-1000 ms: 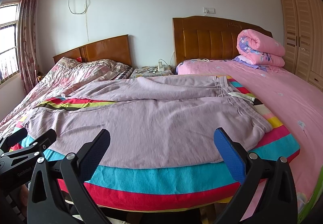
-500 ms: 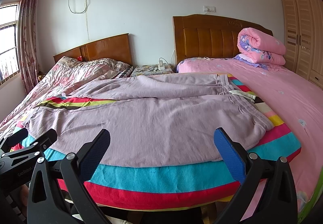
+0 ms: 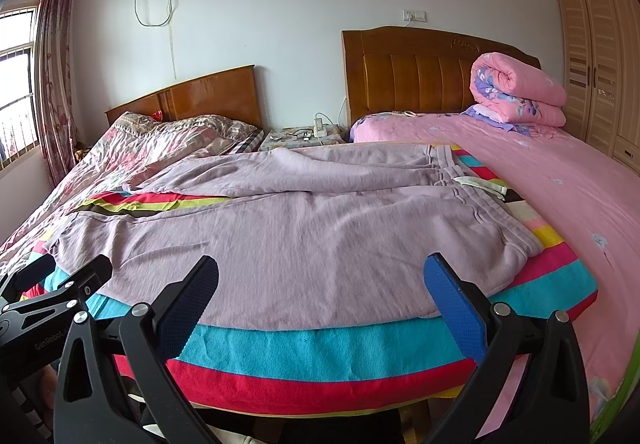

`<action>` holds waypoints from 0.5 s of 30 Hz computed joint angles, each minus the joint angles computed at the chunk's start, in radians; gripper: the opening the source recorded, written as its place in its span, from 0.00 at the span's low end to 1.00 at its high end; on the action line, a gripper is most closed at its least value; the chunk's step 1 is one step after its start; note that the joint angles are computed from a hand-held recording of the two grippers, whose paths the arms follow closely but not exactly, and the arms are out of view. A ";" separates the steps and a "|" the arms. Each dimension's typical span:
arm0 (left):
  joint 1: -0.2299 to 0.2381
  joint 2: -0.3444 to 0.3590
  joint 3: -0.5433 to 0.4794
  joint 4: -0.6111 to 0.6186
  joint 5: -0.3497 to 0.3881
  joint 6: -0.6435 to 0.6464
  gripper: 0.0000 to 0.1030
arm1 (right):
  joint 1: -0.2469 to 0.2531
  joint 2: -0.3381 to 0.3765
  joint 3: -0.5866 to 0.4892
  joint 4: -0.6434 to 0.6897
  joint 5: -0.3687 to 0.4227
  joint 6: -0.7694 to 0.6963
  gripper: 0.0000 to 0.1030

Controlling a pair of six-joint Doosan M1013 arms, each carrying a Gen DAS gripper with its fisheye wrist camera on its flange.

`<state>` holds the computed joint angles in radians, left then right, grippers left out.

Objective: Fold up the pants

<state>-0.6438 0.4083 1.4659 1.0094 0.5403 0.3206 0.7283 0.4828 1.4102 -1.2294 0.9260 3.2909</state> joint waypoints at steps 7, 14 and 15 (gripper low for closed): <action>0.000 0.001 -0.003 -0.006 0.002 0.006 0.99 | -0.002 0.000 -0.001 0.003 -0.001 -0.002 0.96; 0.003 0.000 0.002 -0.011 -0.001 0.007 0.99 | 0.000 0.002 0.002 0.004 -0.001 0.005 0.96; 0.003 0.000 0.004 -0.012 -0.001 0.007 0.99 | 0.001 0.003 0.002 0.004 -0.001 0.004 0.96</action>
<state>-0.6404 0.4080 1.4702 0.9976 0.5396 0.3276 0.7290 0.4859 1.4118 -1.2251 0.9247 3.2944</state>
